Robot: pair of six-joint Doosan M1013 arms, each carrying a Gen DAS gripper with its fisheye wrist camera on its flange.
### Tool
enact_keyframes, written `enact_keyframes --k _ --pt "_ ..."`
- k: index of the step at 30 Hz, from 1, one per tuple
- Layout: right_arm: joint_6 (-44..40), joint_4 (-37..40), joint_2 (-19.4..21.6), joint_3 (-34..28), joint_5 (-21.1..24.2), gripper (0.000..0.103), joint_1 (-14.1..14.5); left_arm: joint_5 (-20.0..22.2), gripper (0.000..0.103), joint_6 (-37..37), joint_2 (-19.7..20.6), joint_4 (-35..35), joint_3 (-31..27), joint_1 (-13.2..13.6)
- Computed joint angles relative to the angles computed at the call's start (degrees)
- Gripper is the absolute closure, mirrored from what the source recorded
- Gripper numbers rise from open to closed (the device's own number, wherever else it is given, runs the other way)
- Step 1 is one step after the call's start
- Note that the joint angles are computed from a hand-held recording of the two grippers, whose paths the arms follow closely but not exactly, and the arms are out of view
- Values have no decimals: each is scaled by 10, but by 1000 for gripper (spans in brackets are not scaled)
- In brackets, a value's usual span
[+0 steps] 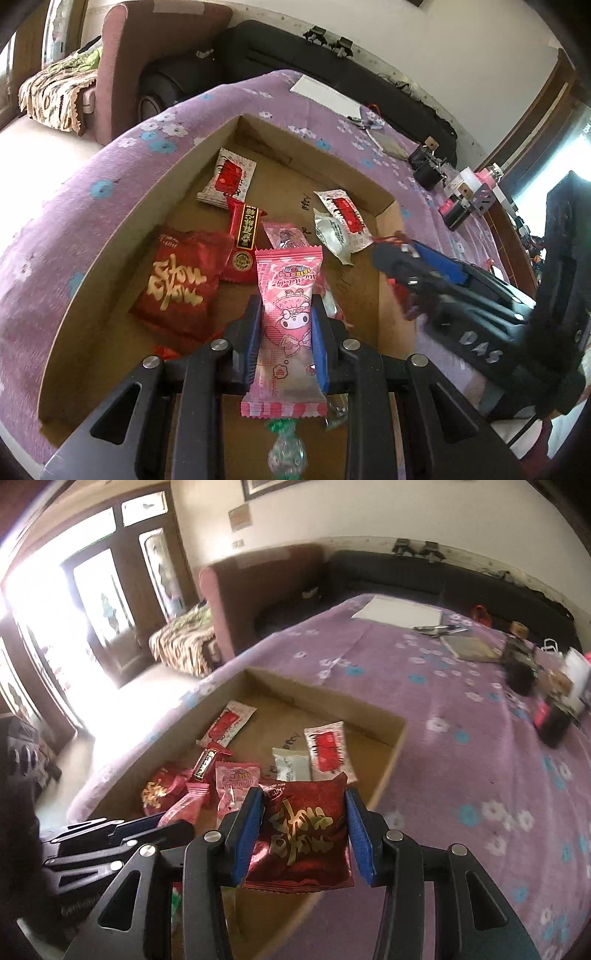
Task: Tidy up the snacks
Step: 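Carry the pink packet and red bag over the box, then open both tools to drop the pink packet and red bag into the box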
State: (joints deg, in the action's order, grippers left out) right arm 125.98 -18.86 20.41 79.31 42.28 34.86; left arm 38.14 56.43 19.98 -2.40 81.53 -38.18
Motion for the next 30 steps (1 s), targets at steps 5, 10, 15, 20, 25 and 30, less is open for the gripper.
enact_keyframes --k 5,10,15,20,25,30 --pt "-13 11 26 -23 34 58 -5 4 81 -9 5 17 -7 0" --pt "-13 2 32 -27 37 55 -4 14 74 -12 11 12 -11 2" --pt "2 -7 16 -11 0 51 -1 -3 68 -21 2 25 -3 -2" --pt "45 -32 -7 8 -22 47 2 -16 54 -57 -13 66 8 -12" --pt "117 -70 -37 42 -37 42 5 -12 53 -134 -29 166 19 -33" --pt "205 -107 -70 91 -54 40 8 39 33 -291 -40 365 26 -72"
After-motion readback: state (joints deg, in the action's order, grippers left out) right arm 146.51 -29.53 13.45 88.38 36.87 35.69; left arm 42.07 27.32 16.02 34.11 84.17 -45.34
